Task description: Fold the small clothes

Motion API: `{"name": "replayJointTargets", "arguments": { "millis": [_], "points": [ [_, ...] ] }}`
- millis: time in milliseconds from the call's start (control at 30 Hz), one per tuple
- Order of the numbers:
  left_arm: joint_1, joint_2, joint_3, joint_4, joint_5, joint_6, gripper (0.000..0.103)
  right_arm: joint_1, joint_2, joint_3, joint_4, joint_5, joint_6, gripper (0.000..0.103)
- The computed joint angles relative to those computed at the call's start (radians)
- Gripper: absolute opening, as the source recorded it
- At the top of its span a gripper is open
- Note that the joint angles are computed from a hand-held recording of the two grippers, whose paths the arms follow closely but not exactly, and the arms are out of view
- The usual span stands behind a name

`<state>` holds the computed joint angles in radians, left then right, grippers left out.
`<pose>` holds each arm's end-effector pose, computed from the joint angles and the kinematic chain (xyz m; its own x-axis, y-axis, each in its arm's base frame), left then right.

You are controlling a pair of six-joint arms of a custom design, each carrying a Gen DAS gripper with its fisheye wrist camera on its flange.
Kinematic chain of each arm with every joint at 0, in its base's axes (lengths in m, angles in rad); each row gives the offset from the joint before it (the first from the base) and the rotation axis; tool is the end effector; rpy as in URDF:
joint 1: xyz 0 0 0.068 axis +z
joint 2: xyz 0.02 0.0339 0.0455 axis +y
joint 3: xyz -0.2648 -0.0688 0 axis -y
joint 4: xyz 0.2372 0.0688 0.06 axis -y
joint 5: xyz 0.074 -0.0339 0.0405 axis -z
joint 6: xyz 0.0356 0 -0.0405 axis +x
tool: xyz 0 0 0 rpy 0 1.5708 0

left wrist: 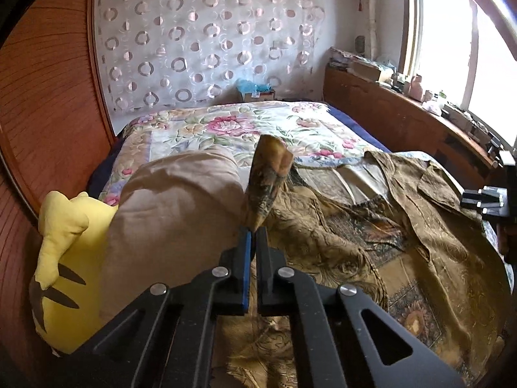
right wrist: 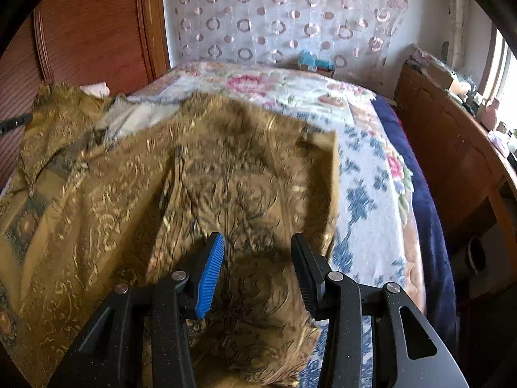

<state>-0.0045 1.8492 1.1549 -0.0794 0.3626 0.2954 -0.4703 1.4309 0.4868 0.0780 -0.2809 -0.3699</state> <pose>0.3901 -0.0144 0.1875 -0.5934 0.2749 -0.7565 0.4502 0.8925 -0.0289 0.2192 -0.1004 0.1363 -0.7327 -0.0172 -0.6803 0.0112 0.9992 -0.0373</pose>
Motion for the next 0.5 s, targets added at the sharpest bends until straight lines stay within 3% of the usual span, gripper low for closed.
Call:
{"name": "replayJointTargets", "arguments": {
  "millis": [167,500],
  "points": [
    [-0.012,-0.008,-0.028,0.019,0.011,-0.01,0.002,-0.031,0.031,0.059,-0.009,-0.005,0.027,0.045],
    [-0.011,-0.073,-0.072,0.033,0.052,-0.007,0.002,-0.021,0.328,0.338,-0.068,0.026,0.134,0.045]
  ]
}}
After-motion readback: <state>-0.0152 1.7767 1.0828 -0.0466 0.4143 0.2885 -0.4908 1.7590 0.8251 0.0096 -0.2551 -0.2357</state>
